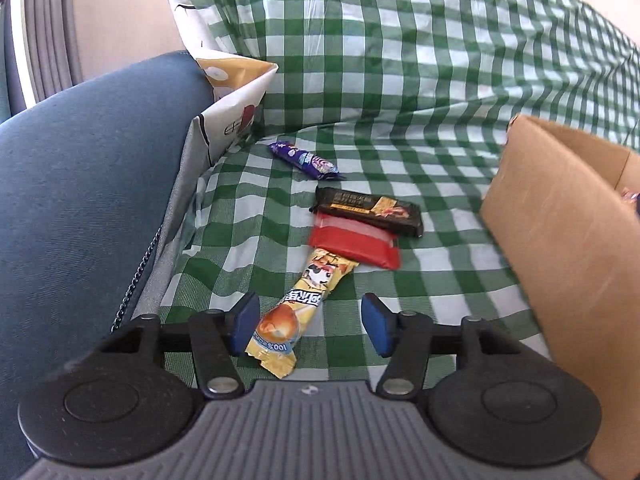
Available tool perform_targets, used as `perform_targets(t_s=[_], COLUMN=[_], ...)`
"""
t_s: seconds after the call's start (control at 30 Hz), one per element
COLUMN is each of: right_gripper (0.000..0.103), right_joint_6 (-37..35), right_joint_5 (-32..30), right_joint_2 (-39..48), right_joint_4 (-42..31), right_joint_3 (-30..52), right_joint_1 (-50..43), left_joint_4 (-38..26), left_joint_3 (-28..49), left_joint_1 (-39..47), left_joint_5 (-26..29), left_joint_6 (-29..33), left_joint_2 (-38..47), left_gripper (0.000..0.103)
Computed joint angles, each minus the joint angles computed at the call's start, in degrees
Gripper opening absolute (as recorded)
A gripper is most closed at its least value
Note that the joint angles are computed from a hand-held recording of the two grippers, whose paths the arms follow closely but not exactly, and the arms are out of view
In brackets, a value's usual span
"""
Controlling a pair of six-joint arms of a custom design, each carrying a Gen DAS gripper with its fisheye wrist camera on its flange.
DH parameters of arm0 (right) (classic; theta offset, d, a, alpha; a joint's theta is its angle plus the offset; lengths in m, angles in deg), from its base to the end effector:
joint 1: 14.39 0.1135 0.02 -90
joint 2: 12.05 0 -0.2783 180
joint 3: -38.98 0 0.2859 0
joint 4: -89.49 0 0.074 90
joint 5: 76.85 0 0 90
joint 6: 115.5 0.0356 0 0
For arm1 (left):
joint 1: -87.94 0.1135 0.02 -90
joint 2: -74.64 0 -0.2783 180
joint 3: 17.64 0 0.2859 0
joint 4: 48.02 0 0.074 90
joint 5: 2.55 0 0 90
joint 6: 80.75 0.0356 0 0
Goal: Organize snacks
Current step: 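Grasp the yellow snack stick with left tool while right tool grasps chocolate biscuit bar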
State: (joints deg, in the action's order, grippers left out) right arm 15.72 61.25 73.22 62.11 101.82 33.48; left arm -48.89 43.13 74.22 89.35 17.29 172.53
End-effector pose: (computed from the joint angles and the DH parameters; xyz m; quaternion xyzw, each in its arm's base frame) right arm 0.2373 0.2228 0.2071 0.0900 0.8643 -0.0527 0.4921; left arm 0.3616 -0.0895 0.1492 0.1768 0.8811 -0.0366 0.4371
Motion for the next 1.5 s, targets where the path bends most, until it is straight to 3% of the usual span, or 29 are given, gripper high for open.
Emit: perform_targets(t_s=[0.2,0.27,0.3,0.33,0.37,0.4,0.5,0.63,0.83,0.9,1.03,1.17,1.3,1.4,1.5], right_gripper=[0.034,0.036,0.036,0.04,0.044,0.045,0.05,0.06,0.072,0.077,0.078,0.081,0.077,0.059,0.036], right_joint_6=[-2.0,-2.4,-3.87,-5.67,-7.86,-9.78,-15.5,-20.43,-27.93,-30.09,-33.0,-32.83,-29.15,-27.35,-27.93], right_joint_5=[-2.85,-7.66,-10.13,-12.13,-14.19,-15.49,-18.58,-23.01,-26.73,-28.48,-30.33,-31.08,-33.75,-34.08,-33.63], right_joint_2=[-1.83,-0.94,-0.03,1.5,3.5,5.62,13.72,27.7,48.46,53.2,59.97,62.0,61.27,58.54,55.42], right_joint_4=[-1.35,-4.33,-5.16,-6.27,-7.68,-8.61,-11.44,-16.58,-26.24,-28.39,-32.73,-32.89,-30.83,-27.61,-25.25], right_joint_3=[0.92,3.81,5.64,8.18,11.45,14.59,26.0,43.13,67.1,72.74,80.95,82.64,80.57,75.49,70.61], right_joint_1=[-0.75,-2.68,-3.79,-4.86,-6.1,-7.04,-9.73,-12.89,-15.42,-16.04,-17.22,-18.2,-19.27,-19.18,-18.75], left_joint_4=[-0.04,-2.12,-3.69,-4.75,-5.53,-6.74,-12.13,-20.43,-24.42,-25.19,-26.91,-27.77,-28.39,-28.65,-28.68], left_joint_3=[4.33,6.15,7.38,8.06,8.61,9.15,10.47,13.22,15.16,15.56,16.6,17.2,18.76,19.03,18.66], left_joint_1=[0.39,1.28,1.63,1.68,1.79,2.0,2.94,6.61,8.91,8.87,9.01,9.03,8.66,8.86,9.04], left_joint_5=[-0.55,1.36,2.36,2.5,2.73,3.18,4.38,9.95,12.12,11.84,11.77,11.86,11.69,11.91,11.9], left_joint_6=[-2.01,-2.59,-2.68,-2.66,-2.51,-2.63,-4.69,-12.19,-16.9,-17.19,-17.45,-17.64,-17.62,-18.15,-18.53], left_joint_2=[5.37,6.73,7.59,8.06,8.48,8.68,7.67,7.32,7.63,7.61,7.82,8.08,9.34,9.57,9.27], left_gripper=[0.062,0.061,0.054,0.037,0.028,0.025,0.025,0.025,0.025,0.025,0.025,0.025,0.025,0.024,0.022])
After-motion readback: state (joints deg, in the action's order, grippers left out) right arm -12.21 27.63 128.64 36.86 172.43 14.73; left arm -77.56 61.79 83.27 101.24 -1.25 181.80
